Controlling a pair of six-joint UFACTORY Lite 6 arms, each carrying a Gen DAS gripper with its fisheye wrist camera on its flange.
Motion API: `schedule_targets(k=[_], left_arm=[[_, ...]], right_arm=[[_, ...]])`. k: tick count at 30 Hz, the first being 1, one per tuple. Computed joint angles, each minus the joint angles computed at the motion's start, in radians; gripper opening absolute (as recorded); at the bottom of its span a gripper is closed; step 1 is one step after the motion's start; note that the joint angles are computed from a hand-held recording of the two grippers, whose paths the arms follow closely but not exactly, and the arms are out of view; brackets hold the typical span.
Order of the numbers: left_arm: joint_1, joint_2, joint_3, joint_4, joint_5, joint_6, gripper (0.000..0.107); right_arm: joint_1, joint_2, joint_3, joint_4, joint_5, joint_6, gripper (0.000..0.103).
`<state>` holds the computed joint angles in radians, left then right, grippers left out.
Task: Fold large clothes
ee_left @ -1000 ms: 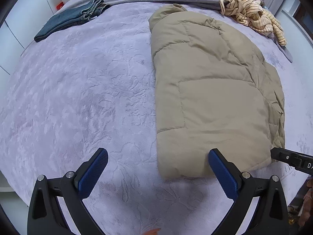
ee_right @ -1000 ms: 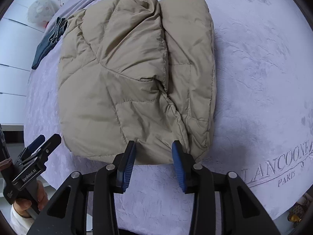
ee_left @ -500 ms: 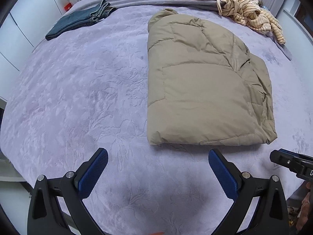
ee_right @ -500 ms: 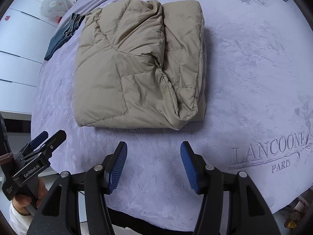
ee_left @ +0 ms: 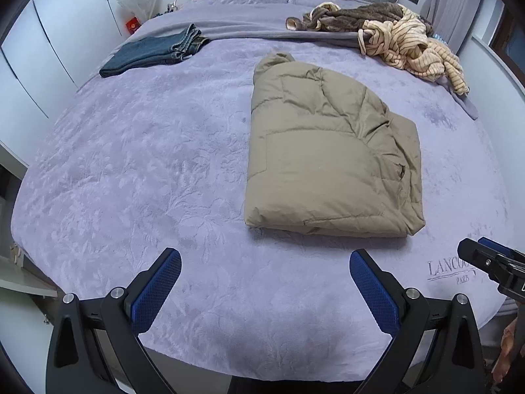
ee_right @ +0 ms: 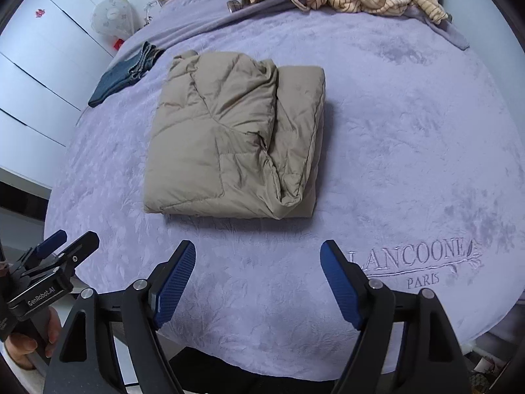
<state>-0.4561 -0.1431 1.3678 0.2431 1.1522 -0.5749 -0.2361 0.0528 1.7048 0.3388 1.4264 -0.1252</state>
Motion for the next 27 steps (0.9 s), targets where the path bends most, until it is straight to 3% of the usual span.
schedule_targets(k=[2, 8, 13, 19, 27], left_arm=[[-0.005, 0.01, 0.053, 0.012, 0.028, -0.001, 0.103], [0.019, 0.023, 0.161, 0.023, 0.056, 0.053, 0.103], [0.081, 0.018, 0.208, 0.028, 0.066, 0.12, 0.103], [0.175, 0.034, 0.27, 0.0, 0.061, 0.203, 0.103], [0.234, 0.063, 0.32, -0.038, 0.06, 0.257, 0.103]], right_arm=[[0.008, 0.004, 0.058, -0.008, 0.006, 0.018, 0.103], [0.06, 0.035, 0.206, -0.041, -0.002, 0.086, 0.103], [0.18, 0.089, 0.346, -0.179, -0.017, 0.245, 0.103], [0.263, 0.195, 0.559, -0.264, 0.044, 0.347, 0.103], [0.314, 0.247, 0.639, -0.326, 0.083, 0.393, 0.103]])
